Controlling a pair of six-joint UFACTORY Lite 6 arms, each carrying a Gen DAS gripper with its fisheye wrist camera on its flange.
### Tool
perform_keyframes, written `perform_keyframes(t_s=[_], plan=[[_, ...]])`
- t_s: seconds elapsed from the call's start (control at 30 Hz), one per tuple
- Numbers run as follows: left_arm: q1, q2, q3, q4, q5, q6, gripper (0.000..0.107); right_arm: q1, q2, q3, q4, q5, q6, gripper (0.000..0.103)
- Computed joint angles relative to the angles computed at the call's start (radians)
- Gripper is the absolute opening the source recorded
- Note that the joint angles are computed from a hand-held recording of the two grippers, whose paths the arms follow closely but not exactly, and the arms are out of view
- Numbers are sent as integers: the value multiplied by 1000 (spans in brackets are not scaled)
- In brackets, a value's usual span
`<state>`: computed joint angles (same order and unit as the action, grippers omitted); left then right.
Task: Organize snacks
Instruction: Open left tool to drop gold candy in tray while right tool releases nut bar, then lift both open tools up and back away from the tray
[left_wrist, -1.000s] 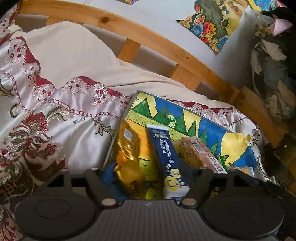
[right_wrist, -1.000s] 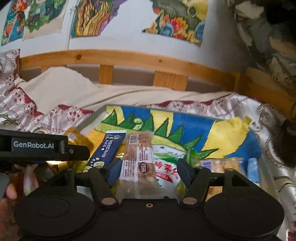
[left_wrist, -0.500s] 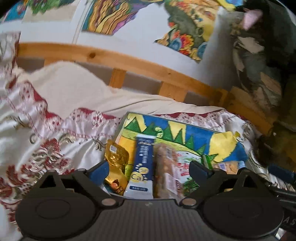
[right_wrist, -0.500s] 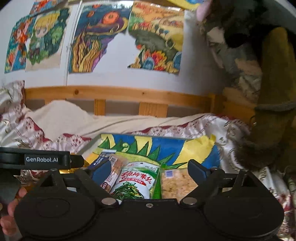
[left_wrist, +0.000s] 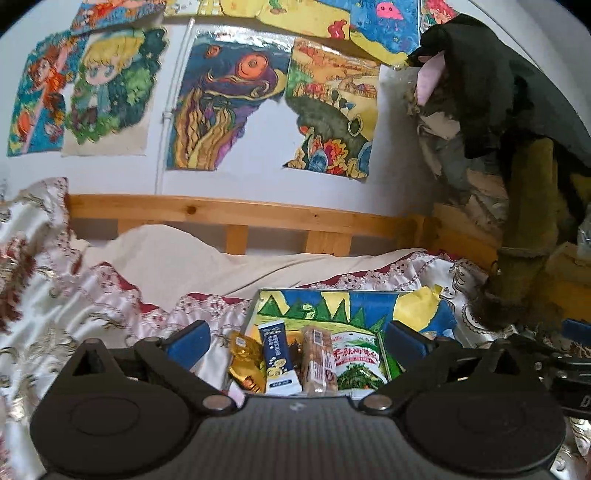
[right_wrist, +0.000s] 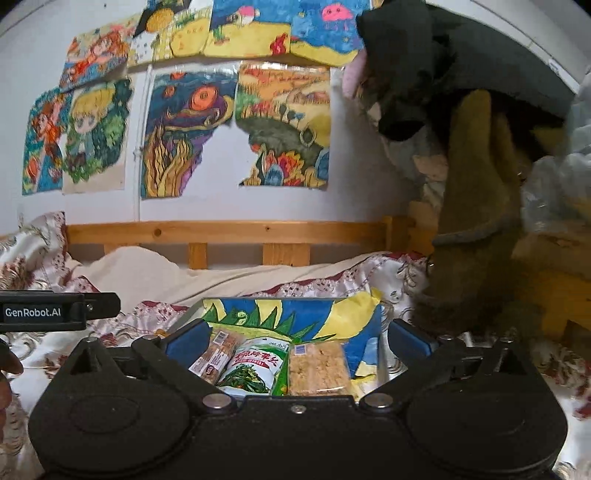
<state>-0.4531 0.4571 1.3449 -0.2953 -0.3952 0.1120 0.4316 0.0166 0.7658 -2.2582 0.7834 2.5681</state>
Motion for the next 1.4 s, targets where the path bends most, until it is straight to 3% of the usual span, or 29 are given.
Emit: perform_keyframes(t_s=[0.3, 0.6, 0.83, 1.07, 1.4], plan=[[-78, -343, -369, -253, -66, 211, 102, 159, -357, -272, 173, 18, -105, 102], [-154, -538, -549, -660, -65, 595, 102, 313, -580, -385, 430, -8, -187, 102], [-187, -591, -603, -926, -75, 842, 102, 423, -557, -378, 615, -28, -228, 102], [-176, -588, -599, -1195, -87, 1078, 102, 485, -450, -340, 671, -64, -231, 102], [-157, -590, -612, -1376, -89, 1269, 102, 482, -351, -289, 690, -141, -274, 102]])
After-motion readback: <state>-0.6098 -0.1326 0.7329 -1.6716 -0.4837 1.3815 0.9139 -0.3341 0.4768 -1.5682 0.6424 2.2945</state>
